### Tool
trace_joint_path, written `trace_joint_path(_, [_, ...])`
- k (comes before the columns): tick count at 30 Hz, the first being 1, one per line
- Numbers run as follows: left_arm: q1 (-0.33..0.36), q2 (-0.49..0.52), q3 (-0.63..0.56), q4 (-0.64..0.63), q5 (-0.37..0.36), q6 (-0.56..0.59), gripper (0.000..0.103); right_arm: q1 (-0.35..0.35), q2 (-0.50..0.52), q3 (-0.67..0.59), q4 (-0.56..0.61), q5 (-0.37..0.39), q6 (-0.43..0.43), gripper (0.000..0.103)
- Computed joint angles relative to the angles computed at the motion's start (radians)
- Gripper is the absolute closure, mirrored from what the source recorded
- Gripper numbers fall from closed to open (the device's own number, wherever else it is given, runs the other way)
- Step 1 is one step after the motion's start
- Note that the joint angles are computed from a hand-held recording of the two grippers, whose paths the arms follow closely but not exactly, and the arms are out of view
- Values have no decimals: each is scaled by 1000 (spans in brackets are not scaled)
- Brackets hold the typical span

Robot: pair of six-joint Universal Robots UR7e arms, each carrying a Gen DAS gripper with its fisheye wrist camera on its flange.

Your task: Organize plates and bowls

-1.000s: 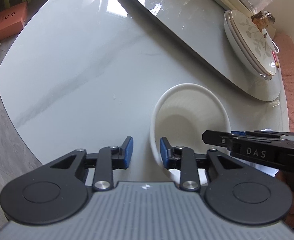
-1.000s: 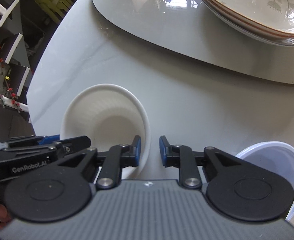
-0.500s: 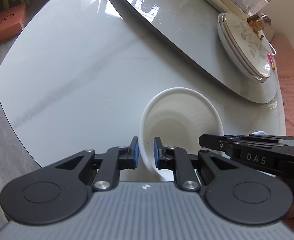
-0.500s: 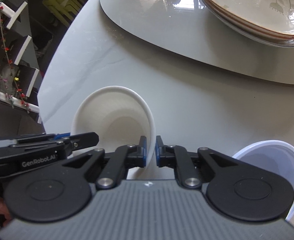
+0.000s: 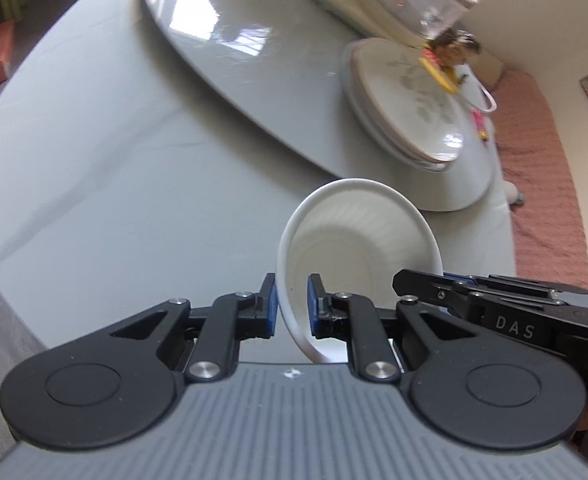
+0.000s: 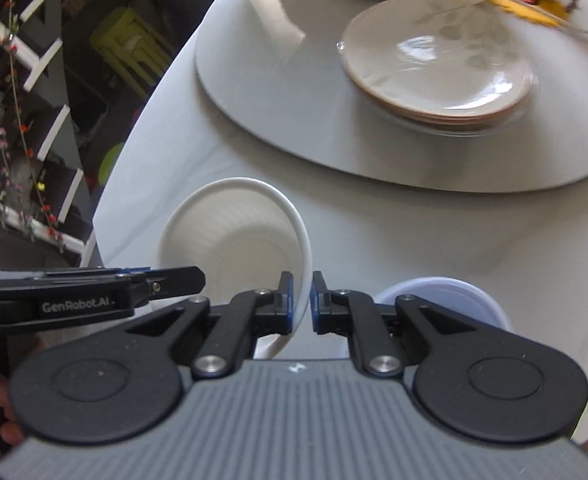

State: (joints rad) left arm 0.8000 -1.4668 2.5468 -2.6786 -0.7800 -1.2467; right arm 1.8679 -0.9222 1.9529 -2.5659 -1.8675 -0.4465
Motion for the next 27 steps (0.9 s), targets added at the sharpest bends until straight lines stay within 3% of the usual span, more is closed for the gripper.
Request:
trace_joint_path(4, [7, 61, -43, -65, -24, 61, 85, -32, -55, 2, 25, 12, 27, 92])
trace_joint_path(18, [12, 218, -186, -61, -81, 153, 85, -88, -136, -9, 82, 18, 30, 92])
trace_joint_path(27, [44, 333, -265, -22, -121, 163, 85, -121, -140, -1, 91, -39, 2, 92])
